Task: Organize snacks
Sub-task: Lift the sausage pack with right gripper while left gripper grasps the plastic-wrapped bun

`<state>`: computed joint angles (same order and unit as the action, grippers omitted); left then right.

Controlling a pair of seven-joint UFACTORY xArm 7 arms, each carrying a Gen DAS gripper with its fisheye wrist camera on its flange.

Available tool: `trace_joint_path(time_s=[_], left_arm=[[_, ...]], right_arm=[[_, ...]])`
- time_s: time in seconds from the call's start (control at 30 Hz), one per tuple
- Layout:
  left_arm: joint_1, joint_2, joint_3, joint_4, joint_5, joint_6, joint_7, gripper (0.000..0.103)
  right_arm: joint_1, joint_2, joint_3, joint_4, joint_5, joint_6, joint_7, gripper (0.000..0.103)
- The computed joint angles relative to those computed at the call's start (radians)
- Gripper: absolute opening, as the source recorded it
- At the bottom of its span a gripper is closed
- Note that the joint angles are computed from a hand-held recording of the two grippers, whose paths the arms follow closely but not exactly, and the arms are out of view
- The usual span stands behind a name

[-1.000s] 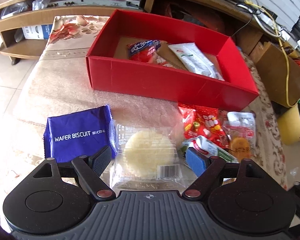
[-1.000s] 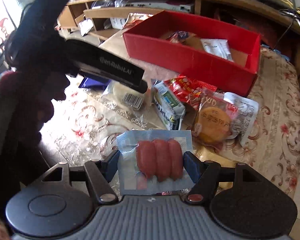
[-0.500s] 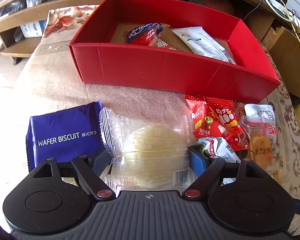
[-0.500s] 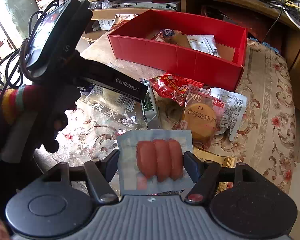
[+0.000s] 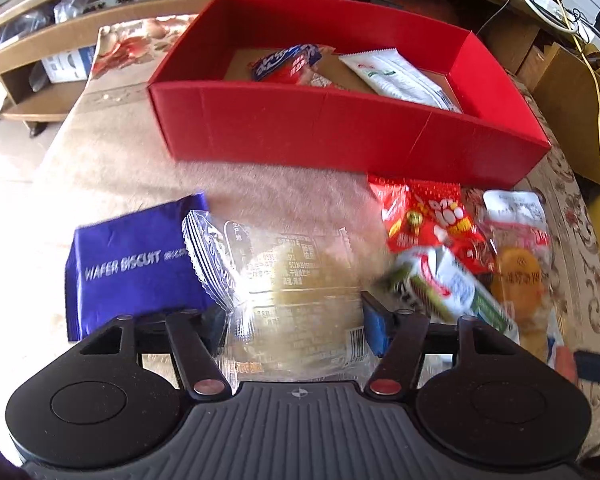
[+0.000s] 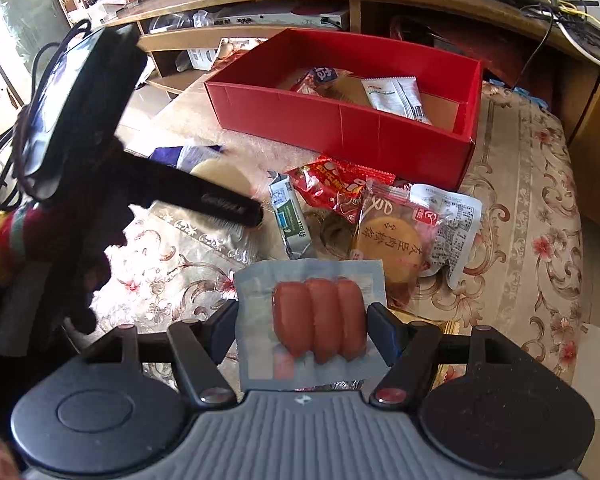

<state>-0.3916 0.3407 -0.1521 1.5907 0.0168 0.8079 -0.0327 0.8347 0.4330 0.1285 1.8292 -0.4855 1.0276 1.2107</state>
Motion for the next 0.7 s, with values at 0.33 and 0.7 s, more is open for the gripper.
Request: trace_joint_path(time_s=[0.33, 0.7], left_arm=[[0.028, -0.088, -0.015, -0.103, -0.067, 0.02, 0.046, 0.073], [-0.023, -0.064, 0.005, -0.106, 0.09, -0.029, -0.007, 0.089]], right_arm=[[0.003, 0.0, 0.0, 0.005, -0.006, 0.002, 0.004, 0.068], [0.0, 0.004, -0.001, 0.008, 0.009, 0.016, -0.003, 0.068]])
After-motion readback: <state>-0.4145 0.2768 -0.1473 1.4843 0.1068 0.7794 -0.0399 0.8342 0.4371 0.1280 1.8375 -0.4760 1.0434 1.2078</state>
